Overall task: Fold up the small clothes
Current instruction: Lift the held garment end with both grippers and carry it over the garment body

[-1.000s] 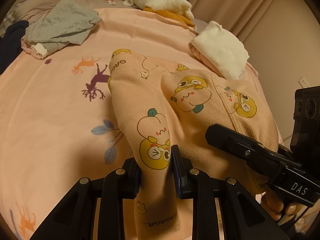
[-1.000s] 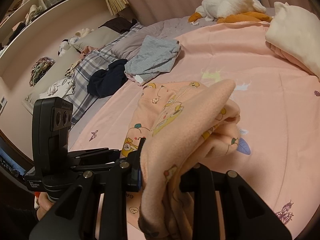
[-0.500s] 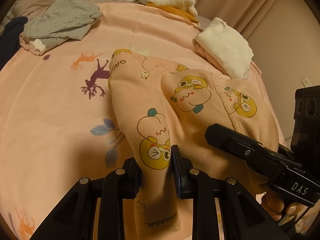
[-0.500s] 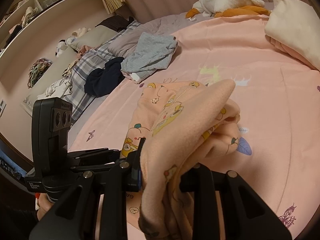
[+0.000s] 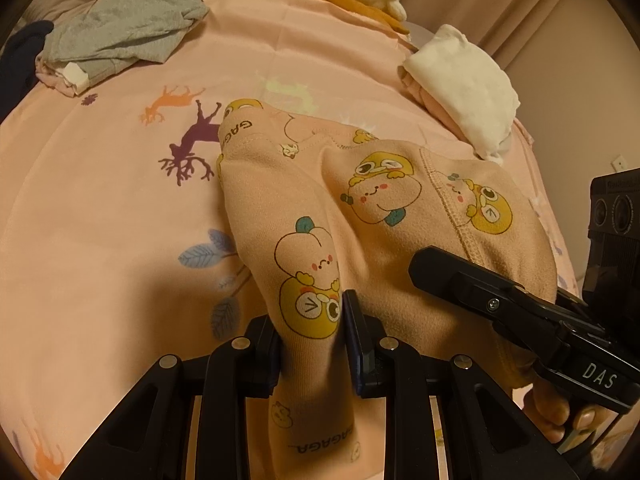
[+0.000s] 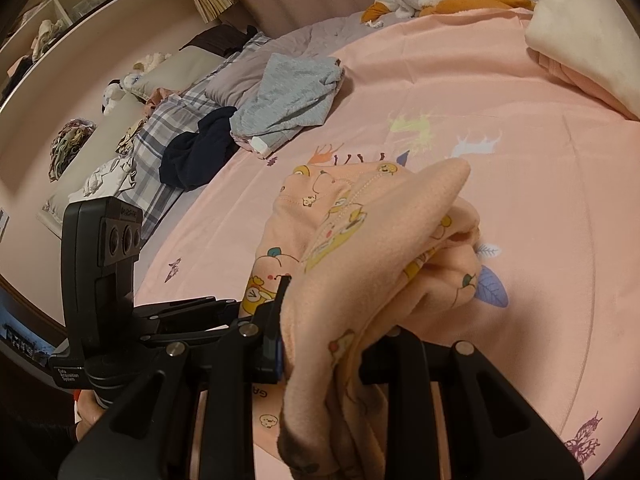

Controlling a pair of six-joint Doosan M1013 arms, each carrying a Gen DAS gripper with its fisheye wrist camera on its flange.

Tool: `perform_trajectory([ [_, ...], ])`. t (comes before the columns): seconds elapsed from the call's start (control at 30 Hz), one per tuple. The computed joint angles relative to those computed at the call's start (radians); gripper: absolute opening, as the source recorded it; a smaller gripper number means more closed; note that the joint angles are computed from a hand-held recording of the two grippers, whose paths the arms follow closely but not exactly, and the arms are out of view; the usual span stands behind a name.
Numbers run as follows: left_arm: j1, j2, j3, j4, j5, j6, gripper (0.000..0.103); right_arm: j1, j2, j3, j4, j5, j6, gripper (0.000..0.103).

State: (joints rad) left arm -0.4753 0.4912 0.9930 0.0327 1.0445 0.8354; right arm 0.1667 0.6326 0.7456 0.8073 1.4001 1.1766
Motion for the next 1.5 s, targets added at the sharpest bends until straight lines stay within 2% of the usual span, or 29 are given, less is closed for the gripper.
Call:
perform_trajectory([
  [1.5,0.005,0.020,-0.010,-0.010,0.021,-0.001,0.024,0.001,0.049,-0.044,-0.032,0.018,0.055,0.027],
])
